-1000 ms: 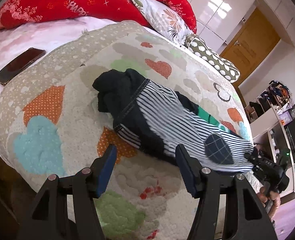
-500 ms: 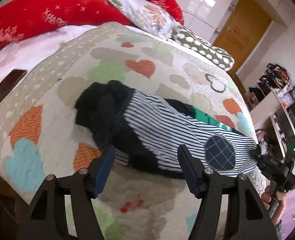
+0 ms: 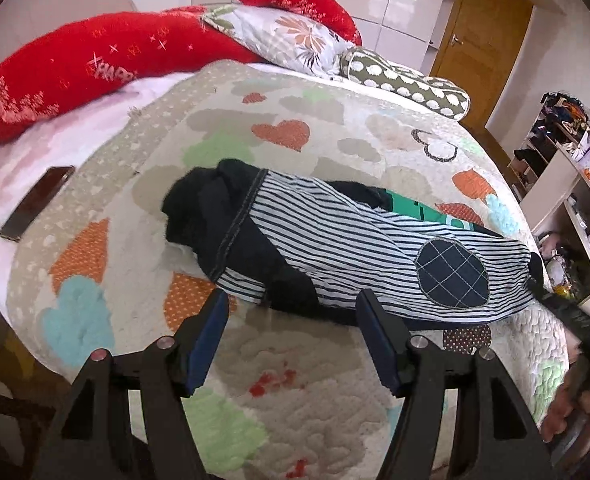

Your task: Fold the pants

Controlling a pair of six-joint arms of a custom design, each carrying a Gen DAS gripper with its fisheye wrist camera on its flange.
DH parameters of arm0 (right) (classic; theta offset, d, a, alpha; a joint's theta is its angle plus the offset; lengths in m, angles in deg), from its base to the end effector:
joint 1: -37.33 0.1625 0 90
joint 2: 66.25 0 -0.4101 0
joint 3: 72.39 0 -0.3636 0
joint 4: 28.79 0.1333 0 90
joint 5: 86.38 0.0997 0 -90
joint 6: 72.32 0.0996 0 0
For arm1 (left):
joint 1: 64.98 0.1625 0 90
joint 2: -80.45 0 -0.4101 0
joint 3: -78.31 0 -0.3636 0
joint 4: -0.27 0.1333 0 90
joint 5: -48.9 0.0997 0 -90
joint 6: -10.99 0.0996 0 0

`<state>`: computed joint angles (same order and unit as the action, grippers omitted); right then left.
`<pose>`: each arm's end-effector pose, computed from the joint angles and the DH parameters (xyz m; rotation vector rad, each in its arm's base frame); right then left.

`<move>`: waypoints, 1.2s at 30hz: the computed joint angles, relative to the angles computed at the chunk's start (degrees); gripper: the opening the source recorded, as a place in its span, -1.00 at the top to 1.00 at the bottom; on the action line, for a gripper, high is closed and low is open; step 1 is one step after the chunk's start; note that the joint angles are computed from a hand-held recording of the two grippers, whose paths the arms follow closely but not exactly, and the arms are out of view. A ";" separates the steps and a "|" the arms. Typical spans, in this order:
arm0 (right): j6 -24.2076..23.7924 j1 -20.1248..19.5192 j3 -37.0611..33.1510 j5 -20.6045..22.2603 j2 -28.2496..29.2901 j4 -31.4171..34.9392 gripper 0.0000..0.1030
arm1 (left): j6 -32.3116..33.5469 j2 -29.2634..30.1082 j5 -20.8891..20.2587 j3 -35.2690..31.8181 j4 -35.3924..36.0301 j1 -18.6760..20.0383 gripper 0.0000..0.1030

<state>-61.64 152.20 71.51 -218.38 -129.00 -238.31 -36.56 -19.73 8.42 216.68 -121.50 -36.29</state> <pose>0.2152 -0.3057 0.1717 -0.0219 -2.4490 1.0888 -0.1673 -0.3299 0.2659 0.3528 2.4003 -0.8307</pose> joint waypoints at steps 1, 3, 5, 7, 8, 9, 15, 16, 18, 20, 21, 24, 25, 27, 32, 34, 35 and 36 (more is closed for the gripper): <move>0.42 -0.87 0.04 0.35 0.74 0.78 0.08 | -0.35 -0.37 0.34 -0.07 0.81 -0.37 -0.34; 3.63 -3.33 -0.54 0.48 1.54 6.35 0.08 | -1.52 -0.89 1.62 -0.46 3.37 -1.18 -0.37; 4.04 -3.38 0.12 0.36 2.20 5.59 0.08 | -2.59 -1.04 3.15 -0.80 5.94 -1.88 -0.37; 3.91 -1.76 0.30 -0.91 2.02 5.29 0.08 | -3.04 -1.01 3.78 -1.05 7.43 -2.18 -0.37; 3.74 -1.26 0.40 -1.09 1.73 4.83 0.08 | -2.91 -0.92 3.76 -1.04 7.34 -2.13 -0.37; 3.86 -0.50 0.60 -1.59 1.43 4.04 0.06 | -2.68 -0.83 3.51 -1.11 7.27 -2.00 -0.37; 4.05 1.23 2.28 -3.09 0.55 -0.59 0.03 | -3.78 0.51 3.33 -1.93 9.56 -2.44 -0.37; 3.97 1.23 2.12 -3.29 0.80 -0.79 0.03 | -3.79 0.95 3.35 -2.06 9.80 -2.64 -0.37; 3.73 1.10 2.62 -3.38 0.77 -1.74 0.02 | -3.72 1.64 3.36 -2.24 10.09 -3.08 -0.37; 3.71 0.74 2.88 -3.25 0.83 -2.56 0.02 | -3.86 2.68 3.39 -2.70 10.95 -3.46 -0.38; 3.53 0.35 3.33 -2.85 0.77 -3.42 0.02 | -3.81 3.09 3.35 -2.82 11.03 -3.54 -0.38; 3.03 -0.25 4.50 -2.32 0.81 -5.94 0.02 | -3.76 4.95 3.29 -3.49 11.62 -3.59 -0.39; 2.79 -0.46 4.90 -2.11 0.80 -6.82 0.02 | -3.89 5.67 3.29 -3.72 11.97 -3.64 -0.39; 2.17 -1.21 5.81 -1.32 0.64 -8.98 0.00 | -4.36 6.97 3.35 -4.14 12.69 -3.88 -0.39; 1.60 -3.36 7.81 0.98 0.13 -13.23 -0.05 | -4.53 9.42 3.10 -4.76 13.15 -4.49 -0.39; 1.15 -4.04 8.40 1.70 0.01 -14.36 -0.05 | -3.70 10.49 2.42 -5.25 12.05 -4.31 -0.39; 0.74 -4.37 8.71 2.12 -0.02 -14.97 -0.06 | -3.13 11.00 2.12 -5.56 11.45 -4.16 -0.39; 0.35 -4.71 9.03 2.52 0.01 -15.64 -0.09 | -1.37 11.96 1.20 -6.19 9.75 -3.68 -0.39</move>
